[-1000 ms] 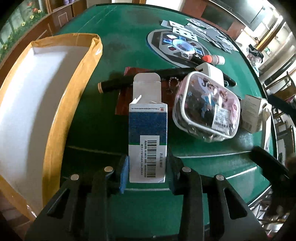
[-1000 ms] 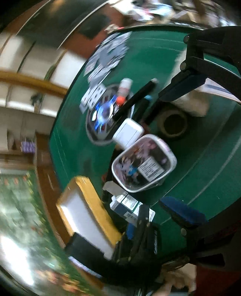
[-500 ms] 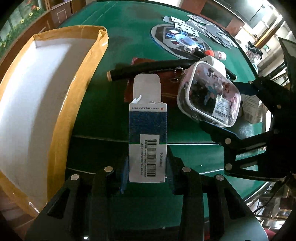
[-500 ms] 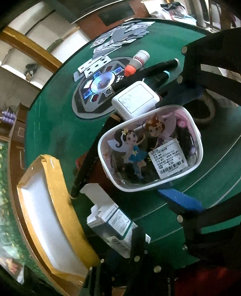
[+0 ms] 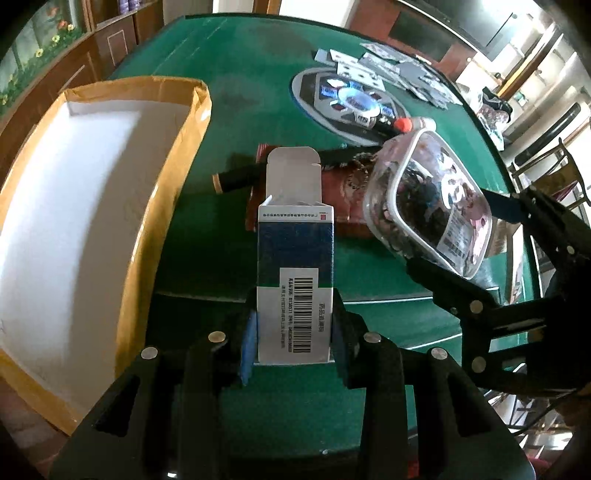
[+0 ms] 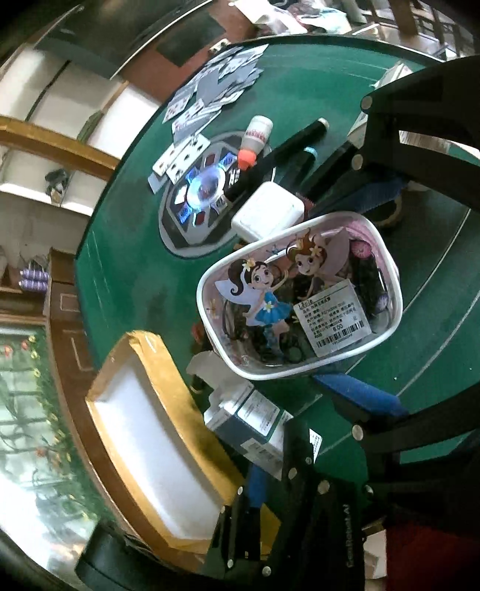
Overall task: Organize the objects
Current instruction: 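Lift the medicine box with the left gripper while the right gripper grasps the clear cartoon pouch, then lower the medicine box into the tray with the left gripper while the right gripper places the pouch beside it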
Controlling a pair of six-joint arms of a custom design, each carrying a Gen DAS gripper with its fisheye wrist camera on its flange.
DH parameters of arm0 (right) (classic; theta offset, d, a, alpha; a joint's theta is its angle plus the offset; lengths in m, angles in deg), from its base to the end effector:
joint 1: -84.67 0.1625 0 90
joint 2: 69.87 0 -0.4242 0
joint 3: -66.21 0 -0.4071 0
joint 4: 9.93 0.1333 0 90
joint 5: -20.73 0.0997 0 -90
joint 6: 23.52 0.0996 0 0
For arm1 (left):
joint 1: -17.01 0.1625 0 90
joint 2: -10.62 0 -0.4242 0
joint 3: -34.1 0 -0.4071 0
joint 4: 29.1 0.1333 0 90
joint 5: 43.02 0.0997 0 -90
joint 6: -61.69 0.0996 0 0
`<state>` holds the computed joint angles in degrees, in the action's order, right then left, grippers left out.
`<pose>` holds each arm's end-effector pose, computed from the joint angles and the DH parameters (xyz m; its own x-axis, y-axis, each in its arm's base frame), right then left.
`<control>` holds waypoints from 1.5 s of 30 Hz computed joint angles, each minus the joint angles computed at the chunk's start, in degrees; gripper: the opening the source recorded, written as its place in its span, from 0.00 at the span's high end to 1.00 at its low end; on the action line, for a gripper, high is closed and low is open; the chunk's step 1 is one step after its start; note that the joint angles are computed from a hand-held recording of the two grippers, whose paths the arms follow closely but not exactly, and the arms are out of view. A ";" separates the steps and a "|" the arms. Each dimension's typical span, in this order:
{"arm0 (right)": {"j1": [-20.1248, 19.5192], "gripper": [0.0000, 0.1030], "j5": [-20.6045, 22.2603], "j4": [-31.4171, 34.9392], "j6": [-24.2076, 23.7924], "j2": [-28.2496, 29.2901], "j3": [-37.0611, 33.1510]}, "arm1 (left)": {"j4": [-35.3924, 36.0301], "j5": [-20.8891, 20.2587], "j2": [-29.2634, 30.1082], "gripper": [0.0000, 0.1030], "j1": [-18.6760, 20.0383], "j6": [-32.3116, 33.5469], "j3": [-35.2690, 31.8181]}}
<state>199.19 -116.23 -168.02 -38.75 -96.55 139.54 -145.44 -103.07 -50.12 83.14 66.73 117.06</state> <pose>0.3772 -0.6810 0.0301 -0.6047 -0.2612 0.7524 -0.5650 0.8066 -0.1740 -0.1118 -0.7049 0.2997 -0.7683 0.3967 -0.5023 0.4729 0.8807 -0.0278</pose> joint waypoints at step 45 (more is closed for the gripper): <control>3.44 0.22 5.34 11.41 -4.38 15.06 -27.88 | 3.90 4.63 -0.46 0.67 7.24 -2.59 -13.46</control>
